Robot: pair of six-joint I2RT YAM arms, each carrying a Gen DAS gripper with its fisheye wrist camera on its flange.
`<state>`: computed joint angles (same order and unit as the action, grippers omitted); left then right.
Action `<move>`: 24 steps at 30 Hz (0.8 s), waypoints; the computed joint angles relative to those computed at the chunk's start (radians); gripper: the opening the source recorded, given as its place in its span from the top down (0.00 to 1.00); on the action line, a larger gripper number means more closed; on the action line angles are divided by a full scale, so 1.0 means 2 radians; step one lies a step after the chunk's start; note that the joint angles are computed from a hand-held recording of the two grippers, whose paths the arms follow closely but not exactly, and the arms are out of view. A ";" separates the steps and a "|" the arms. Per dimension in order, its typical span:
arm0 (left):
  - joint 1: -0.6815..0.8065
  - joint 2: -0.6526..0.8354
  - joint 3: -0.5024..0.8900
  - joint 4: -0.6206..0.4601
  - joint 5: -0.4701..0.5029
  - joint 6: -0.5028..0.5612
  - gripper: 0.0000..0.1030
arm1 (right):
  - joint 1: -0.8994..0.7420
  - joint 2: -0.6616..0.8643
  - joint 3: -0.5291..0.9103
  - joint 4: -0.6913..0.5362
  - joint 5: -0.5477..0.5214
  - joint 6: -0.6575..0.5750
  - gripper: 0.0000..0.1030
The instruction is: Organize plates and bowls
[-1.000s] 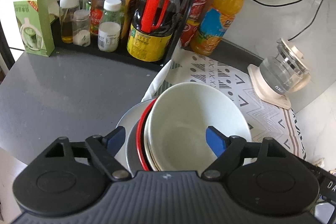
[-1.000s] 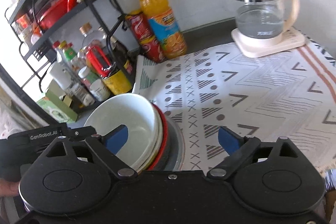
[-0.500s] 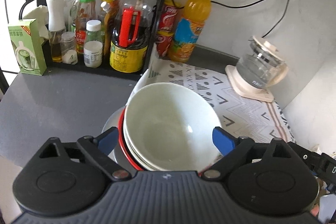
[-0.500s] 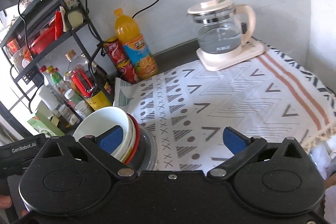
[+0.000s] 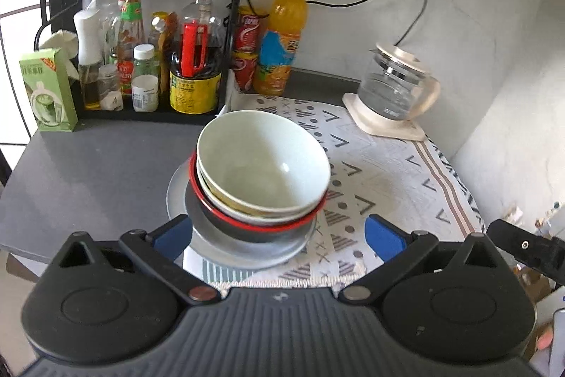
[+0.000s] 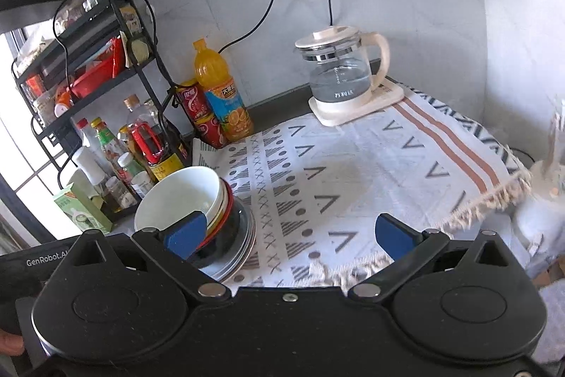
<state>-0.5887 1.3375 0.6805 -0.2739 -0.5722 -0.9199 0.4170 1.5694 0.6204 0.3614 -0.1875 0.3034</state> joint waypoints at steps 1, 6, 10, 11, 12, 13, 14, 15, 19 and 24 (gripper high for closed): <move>-0.010 -0.009 -0.004 -0.005 -0.006 -0.004 0.00 | 0.003 -0.013 -0.013 0.003 0.006 0.001 0.00; -0.056 -0.043 -0.018 -0.040 -0.038 -0.025 0.00 | 0.025 -0.078 -0.061 -0.006 0.044 0.007 0.00; -0.092 -0.074 -0.029 -0.076 -0.057 -0.049 0.00 | 0.042 -0.126 -0.096 -0.011 0.071 0.012 0.00; -0.102 -0.080 -0.031 -0.086 -0.063 -0.055 0.00 | 0.046 -0.135 -0.103 -0.012 0.079 0.011 0.00; -0.110 -0.086 -0.032 -0.095 -0.069 -0.060 0.00 | 0.052 -0.147 -0.111 -0.014 0.087 0.011 0.00; -0.122 -0.092 -0.034 -0.107 -0.076 -0.069 0.00 | 0.057 -0.157 -0.117 -0.017 0.094 0.013 0.00; -0.133 -0.094 -0.033 -0.119 -0.083 -0.079 0.00 | 0.061 -0.167 -0.122 -0.020 0.100 0.016 0.00; -0.146 -0.099 -0.033 -0.133 -0.091 -0.089 0.00 | 0.066 -0.178 -0.129 -0.024 0.105 0.019 0.00; -0.188 -0.112 -0.033 -0.181 -0.113 -0.128 0.00 | 0.087 -0.216 -0.147 -0.050 0.136 0.030 0.00; -0.232 -0.125 -0.036 -0.236 -0.127 -0.178 0.00 | 0.108 -0.257 -0.161 -0.089 0.157 0.028 0.00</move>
<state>-1.0517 1.0872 0.6091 -0.7455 -0.8263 -1.2769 0.6330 1.0553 0.2983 0.1842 0.1267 0.3595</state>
